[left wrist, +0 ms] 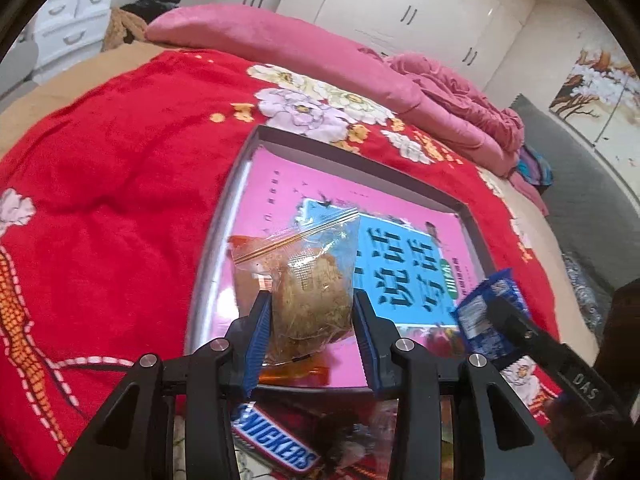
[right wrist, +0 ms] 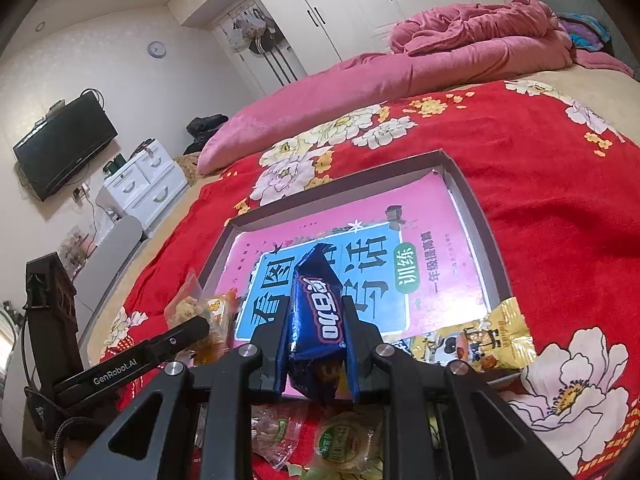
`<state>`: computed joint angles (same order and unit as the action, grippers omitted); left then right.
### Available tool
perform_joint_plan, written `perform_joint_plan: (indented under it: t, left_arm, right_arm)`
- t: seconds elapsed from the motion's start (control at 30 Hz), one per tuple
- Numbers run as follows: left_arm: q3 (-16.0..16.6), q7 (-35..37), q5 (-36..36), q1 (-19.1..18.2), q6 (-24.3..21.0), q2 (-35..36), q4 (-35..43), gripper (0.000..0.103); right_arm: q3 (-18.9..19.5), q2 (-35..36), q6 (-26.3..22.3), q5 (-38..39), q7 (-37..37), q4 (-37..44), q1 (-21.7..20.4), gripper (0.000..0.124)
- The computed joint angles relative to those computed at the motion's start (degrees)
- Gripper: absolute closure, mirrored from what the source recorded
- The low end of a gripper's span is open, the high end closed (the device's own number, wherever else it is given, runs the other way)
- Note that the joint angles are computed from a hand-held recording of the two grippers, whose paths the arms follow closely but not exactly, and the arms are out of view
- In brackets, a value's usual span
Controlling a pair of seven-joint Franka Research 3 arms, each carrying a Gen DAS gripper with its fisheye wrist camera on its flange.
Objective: Organize snacks
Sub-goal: 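Lower the cookie bag into the tray with left tool while right tool lowers the Oreo pack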
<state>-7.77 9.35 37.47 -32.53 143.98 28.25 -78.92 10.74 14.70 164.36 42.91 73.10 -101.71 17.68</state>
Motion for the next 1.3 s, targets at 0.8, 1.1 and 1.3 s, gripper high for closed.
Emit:
perform_joint_plan:
  t: [0.8, 1.1, 1.3]
  left_arm:
    - [-0.99, 13.96, -9.16, -0.55, 1.28, 7.62, 9.54, 0.061]
    - [-0.86, 16.16, -10.59, -0.81, 1.09, 8.42, 10.70, 0.061]
    - [-1.05, 17.55, -11.59, -0.64, 1.05, 8.79, 11.22, 0.060]
  right_arm:
    - [-4.79, 0.17, 0.04, -15.75, 16.93, -1.39, 2.45, 0.093]
    - [-4.23, 0.37, -1.48, -18.85, 18.13, -0.95, 1.93, 0.089]
    - [-3.93, -0.20, -2.94, -20.27, 15.96, -0.97, 2.08, 0.089]
